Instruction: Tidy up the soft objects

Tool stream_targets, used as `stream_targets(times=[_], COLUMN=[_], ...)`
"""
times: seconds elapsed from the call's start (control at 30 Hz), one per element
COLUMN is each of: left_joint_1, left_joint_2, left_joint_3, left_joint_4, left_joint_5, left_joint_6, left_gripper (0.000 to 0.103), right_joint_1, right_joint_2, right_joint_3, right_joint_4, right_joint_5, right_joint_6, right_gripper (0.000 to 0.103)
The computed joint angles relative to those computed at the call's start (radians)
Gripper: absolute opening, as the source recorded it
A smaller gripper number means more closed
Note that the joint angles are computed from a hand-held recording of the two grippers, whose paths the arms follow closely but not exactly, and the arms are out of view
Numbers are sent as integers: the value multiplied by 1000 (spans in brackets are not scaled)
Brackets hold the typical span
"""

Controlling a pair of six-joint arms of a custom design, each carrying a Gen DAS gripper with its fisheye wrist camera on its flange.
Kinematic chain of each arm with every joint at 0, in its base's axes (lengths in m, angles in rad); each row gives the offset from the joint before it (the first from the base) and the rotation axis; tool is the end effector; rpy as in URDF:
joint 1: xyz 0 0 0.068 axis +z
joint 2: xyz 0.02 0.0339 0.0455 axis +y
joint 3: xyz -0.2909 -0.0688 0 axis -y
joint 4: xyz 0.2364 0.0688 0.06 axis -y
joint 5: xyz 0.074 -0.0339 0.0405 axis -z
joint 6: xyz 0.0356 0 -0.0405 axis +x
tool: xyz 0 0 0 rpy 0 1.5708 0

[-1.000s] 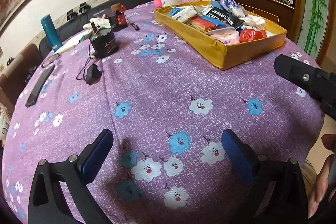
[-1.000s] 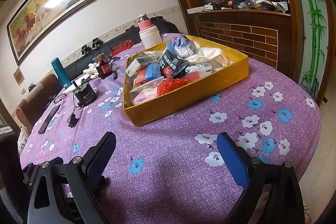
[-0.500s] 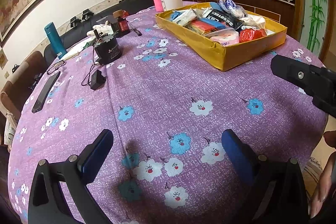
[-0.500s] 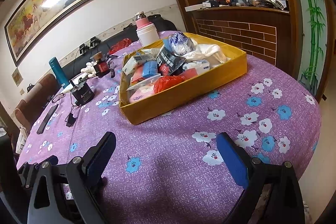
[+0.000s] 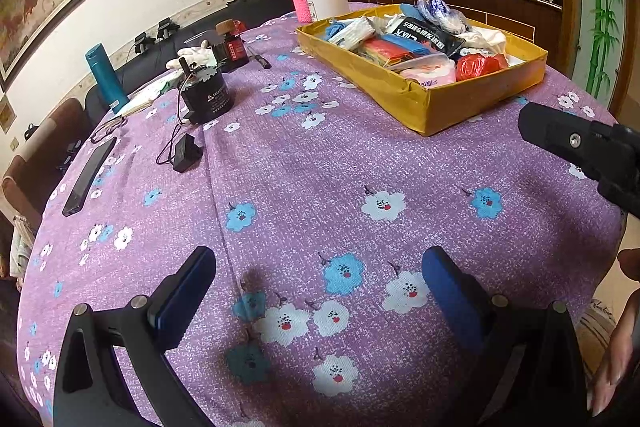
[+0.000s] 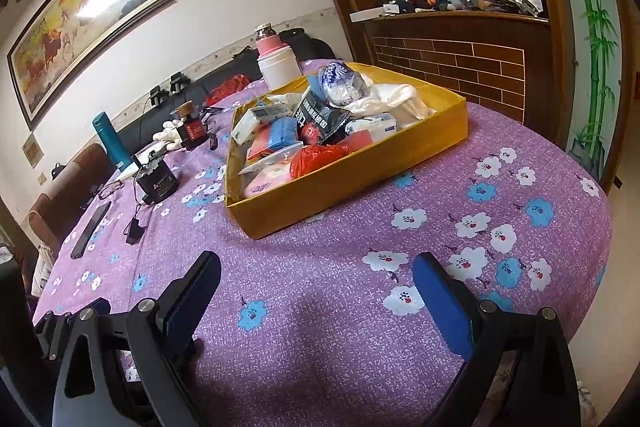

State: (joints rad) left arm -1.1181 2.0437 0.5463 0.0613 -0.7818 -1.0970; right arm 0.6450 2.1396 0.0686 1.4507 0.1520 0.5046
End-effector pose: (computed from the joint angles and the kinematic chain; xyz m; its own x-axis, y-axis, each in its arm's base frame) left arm 0.1288 -0.2076 0.0427 -0.7288 0.0547 -0.6825 -0.1134 0.9734 0.1991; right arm 0.1669 0.1188 0.0589 -0.6463 0.1118 -0.7548 -0.2095 0.9252 0.3163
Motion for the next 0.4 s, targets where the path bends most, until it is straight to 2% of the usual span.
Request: stream_targets(times=[0.3, 0.4], left_joint_1=[-6, -26], left_joint_2=[-27, -25], left_joint_3=[-40, -20], left_joint_4=[75, 30], left_joint_5=[17, -5], left_joint_6=[42, 25], left_gripper=[103, 103], right_joint_1=[-14, -25], right_joint_2=[17, 23], right_joint_3=[-12, -17], right_joint_4=[39, 51], right_joint_5=[-10, -21], right_joint_6=[0, 3], right_gripper=[99, 99])
